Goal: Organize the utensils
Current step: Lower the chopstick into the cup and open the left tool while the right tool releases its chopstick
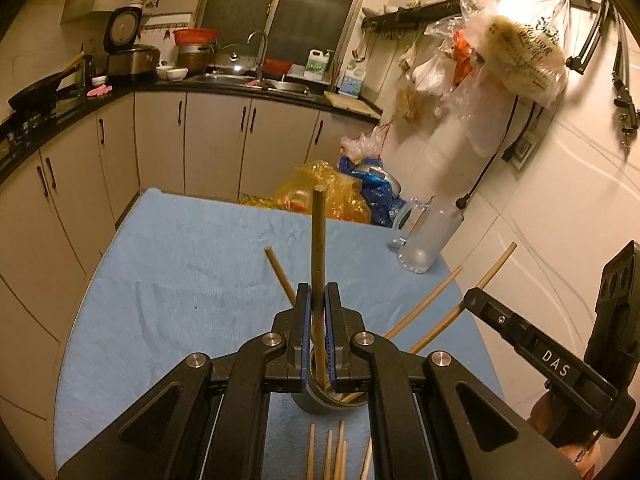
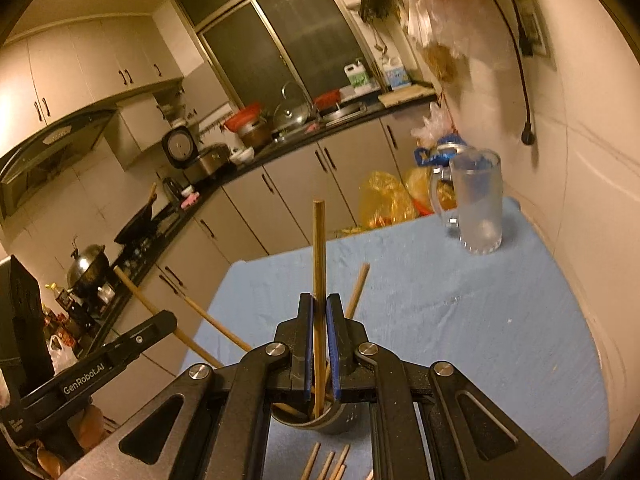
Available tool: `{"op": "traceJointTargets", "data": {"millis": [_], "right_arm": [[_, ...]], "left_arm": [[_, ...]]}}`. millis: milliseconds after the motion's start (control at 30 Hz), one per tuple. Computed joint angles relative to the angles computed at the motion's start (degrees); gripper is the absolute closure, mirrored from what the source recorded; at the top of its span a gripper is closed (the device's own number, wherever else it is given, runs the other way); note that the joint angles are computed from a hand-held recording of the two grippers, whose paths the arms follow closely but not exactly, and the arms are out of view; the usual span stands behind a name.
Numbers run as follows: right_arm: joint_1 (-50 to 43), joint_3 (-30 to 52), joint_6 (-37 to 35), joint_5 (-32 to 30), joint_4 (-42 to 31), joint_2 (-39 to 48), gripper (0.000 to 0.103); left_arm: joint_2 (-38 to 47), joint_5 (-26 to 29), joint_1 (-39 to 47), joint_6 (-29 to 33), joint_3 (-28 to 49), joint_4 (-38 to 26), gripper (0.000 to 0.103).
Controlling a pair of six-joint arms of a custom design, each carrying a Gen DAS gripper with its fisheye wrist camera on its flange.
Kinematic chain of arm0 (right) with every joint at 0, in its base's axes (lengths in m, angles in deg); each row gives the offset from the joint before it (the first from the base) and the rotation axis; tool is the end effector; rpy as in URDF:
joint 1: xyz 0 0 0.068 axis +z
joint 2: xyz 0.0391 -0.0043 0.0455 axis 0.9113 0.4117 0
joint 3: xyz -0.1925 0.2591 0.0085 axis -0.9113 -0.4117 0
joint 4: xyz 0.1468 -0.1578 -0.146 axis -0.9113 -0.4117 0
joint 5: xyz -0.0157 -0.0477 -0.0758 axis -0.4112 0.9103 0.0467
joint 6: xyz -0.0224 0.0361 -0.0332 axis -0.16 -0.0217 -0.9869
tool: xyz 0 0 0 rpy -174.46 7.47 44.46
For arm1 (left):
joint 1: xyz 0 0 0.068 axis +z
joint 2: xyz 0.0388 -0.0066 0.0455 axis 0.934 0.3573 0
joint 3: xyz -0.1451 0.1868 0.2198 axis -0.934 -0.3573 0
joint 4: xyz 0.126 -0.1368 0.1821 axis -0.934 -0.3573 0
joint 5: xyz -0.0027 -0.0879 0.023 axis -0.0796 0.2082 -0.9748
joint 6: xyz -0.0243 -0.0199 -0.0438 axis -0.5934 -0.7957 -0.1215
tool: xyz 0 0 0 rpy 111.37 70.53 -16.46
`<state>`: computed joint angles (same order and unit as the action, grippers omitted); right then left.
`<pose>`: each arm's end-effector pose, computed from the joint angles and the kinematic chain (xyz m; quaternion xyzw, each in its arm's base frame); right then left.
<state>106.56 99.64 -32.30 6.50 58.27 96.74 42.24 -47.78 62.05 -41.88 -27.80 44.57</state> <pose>0.2854 0.2344 0.2336 0.0447 0.8660 0.2178 0.4480 0.3129 -0.0442 0.2604 -0.0104 0.8979 -0.1458 0.4153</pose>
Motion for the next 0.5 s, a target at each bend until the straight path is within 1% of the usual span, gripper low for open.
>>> {"op": "traceJointTargets", "data": {"millis": [233, 500], "right_arm": [[-0.86, 0.57, 0.53, -1.77, 0.77, 3.49, 0.096], [-1.97, 1.93, 1.3, -3.15, 0.89, 6.24, 0.096]], "left_arm": [[3.88, 0.33, 0.34, 0.09, 0.36, 1.5, 0.097], [5.66, 0.96, 0.39, 0.66, 0.31, 2.92, 0.097]]}}
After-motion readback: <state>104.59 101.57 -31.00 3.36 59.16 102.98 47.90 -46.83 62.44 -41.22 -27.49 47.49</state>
